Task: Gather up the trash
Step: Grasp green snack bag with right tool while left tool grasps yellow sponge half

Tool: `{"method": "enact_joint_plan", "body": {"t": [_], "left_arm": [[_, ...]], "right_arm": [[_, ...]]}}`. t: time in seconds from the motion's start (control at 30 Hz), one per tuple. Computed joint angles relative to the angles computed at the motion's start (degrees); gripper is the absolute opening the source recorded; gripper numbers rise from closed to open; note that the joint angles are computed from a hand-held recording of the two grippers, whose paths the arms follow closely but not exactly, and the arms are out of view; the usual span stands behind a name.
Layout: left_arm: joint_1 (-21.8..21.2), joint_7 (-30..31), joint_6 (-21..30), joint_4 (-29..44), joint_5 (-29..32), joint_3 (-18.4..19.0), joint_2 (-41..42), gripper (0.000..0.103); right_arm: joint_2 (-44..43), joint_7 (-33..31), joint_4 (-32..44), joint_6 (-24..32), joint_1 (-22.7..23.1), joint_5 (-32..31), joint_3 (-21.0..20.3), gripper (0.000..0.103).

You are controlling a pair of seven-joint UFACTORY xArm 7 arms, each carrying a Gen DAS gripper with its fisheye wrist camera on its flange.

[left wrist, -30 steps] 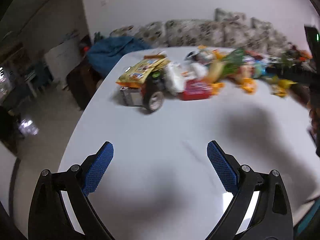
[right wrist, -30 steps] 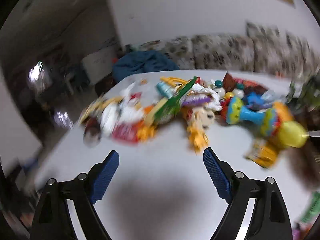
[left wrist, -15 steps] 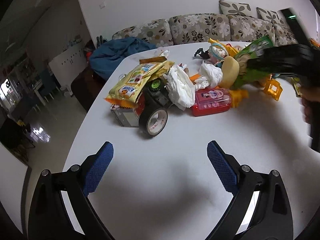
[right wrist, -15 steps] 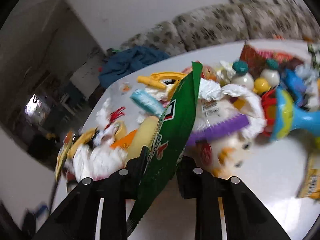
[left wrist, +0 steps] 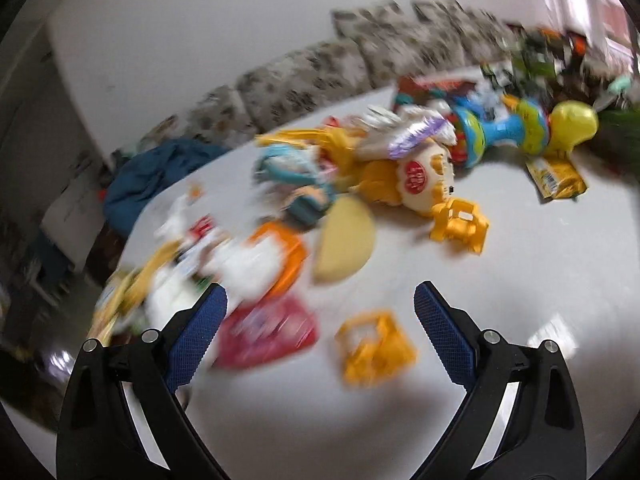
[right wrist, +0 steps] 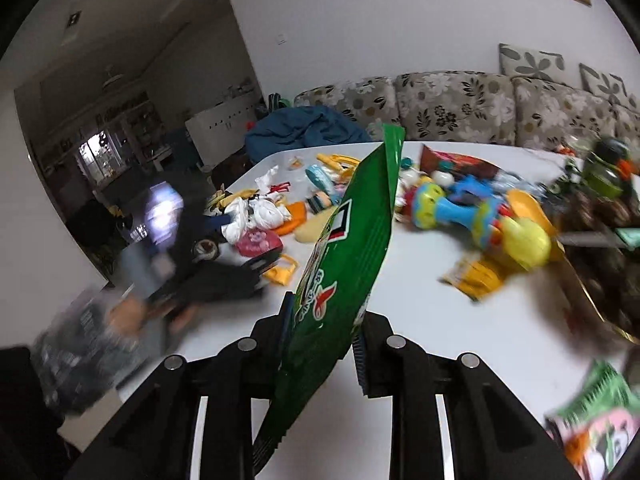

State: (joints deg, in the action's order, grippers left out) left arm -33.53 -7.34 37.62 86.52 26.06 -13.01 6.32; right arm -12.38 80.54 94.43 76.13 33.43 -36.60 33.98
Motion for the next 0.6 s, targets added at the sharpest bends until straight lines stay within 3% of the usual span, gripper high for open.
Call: {"method": "enact_joint_plan", "body": {"t": [0.1,0.27,0.33,0.37,0.4,0.47,0.53,0.6], "left_arm": [[-2.92,3.26,9.56,15.94,-1.83,-0.06,12.33,0.092],[-5.67,6.46,18.04,33.07,-8.82,2.13,24.29,0.087],[-5.33,9.75,16.71,33.07,-11.48,2.13,24.49,0.049],[-5.02,10.74,18.11,34.79,-13.68,2.06,25.33,0.046],[-4.75,11.12,19.1,35.95,-15.53,2.29,25.88,0.036],[-1.41,12.96,19.49,35.42,-23.06,0.76,25.34,0.031],[2.16,14.39,15.8,28.2,-29.93,-0.49,20.77,0.026],[4.08,15.88,10.47,19.28,-32.97,-0.56,14.35,0.025]], "right_arm": [[-4.32,2.1,-4.26,-0.51,-0.39,1.76,-0.28,0.026],[-9.5,3.32,-9.74,-3.12,-2.98,5.58,-0.15,0.026],[-11.12,3.62,-11.48,-4.55,-3.95,6.93,0.05,0.026],[-10.82,3.68,-11.26,-4.77,-4.8,7.14,0.76,0.026],[-11.05,3.84,-11.26,-4.7,-5.5,7.42,1.54,0.026],[-11.33,4.86,-11.41,-5.39,-7.09,7.82,3.23,0.026],[-11.27,5.29,-11.01,-5.58,-8.84,7.93,4.89,0.026],[-11.05,5.23,-10.31,-5.5,-9.98,8.13,6.22,0.027]]}}
